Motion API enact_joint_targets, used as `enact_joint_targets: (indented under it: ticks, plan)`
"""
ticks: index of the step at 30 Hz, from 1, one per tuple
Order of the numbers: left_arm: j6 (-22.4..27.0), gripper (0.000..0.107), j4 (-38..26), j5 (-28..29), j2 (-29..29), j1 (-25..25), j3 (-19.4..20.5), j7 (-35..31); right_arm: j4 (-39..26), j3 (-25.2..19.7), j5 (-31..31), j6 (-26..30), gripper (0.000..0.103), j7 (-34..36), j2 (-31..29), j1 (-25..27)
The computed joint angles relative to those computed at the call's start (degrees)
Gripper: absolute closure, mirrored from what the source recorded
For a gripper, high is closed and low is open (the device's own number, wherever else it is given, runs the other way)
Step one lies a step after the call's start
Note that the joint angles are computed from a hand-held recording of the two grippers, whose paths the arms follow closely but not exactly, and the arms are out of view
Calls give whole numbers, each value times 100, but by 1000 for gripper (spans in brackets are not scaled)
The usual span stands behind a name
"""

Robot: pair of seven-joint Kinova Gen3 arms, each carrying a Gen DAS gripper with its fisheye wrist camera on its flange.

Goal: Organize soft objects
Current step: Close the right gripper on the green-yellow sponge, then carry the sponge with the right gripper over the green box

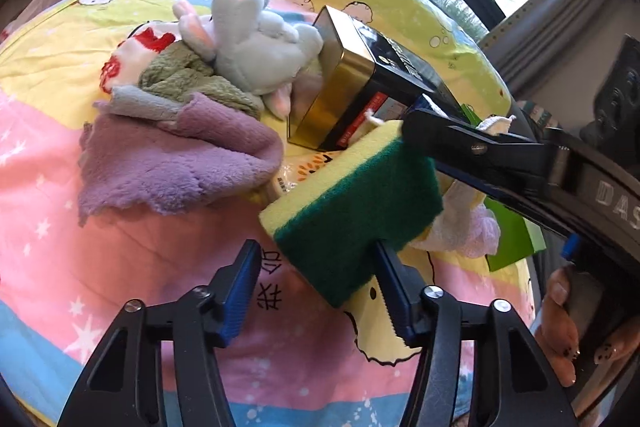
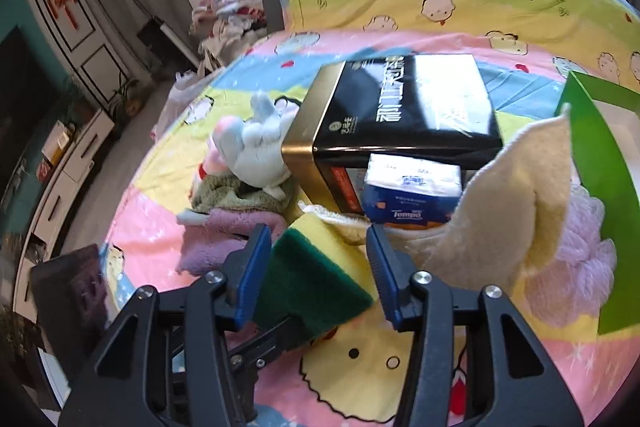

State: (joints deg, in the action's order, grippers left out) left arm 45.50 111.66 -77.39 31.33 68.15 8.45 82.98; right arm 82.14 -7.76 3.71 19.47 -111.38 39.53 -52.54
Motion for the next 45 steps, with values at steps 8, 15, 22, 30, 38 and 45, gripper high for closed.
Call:
enact_joint_targets:
  ticks: [8, 15, 22, 30, 38, 45]
  plan:
    - [34, 59, -188, 135, 58, 64, -159, -469, 262, -599, -411, -227, 56, 528, 46, 623]
    - [535, 59, -911, 751, -8, 627, -736, -2001, 1210, -215, -525, -1279, 56, 398, -704, 443]
    - [1210, 59, -2081, 407, 266, -291, 274, -3632, 2119, 957, -847, -2176, 56, -80, -1348, -129]
    - [1402, 59, -3564, 412, 897, -747, 775, -5403, 2976, 244, -1267, -3074, 55, -165, -1732, 972]
    - [648, 59, -4112, 1734, 1021, 37, -751, -6365, 3207, 8, -1427, -3109, 54, -96, -1879, 1330]
    - [395, 59, -4591, 2075, 1175, 118, -1058, -7203, 3593, -24, -1578, -3693, 52, -137, -2044, 1555]
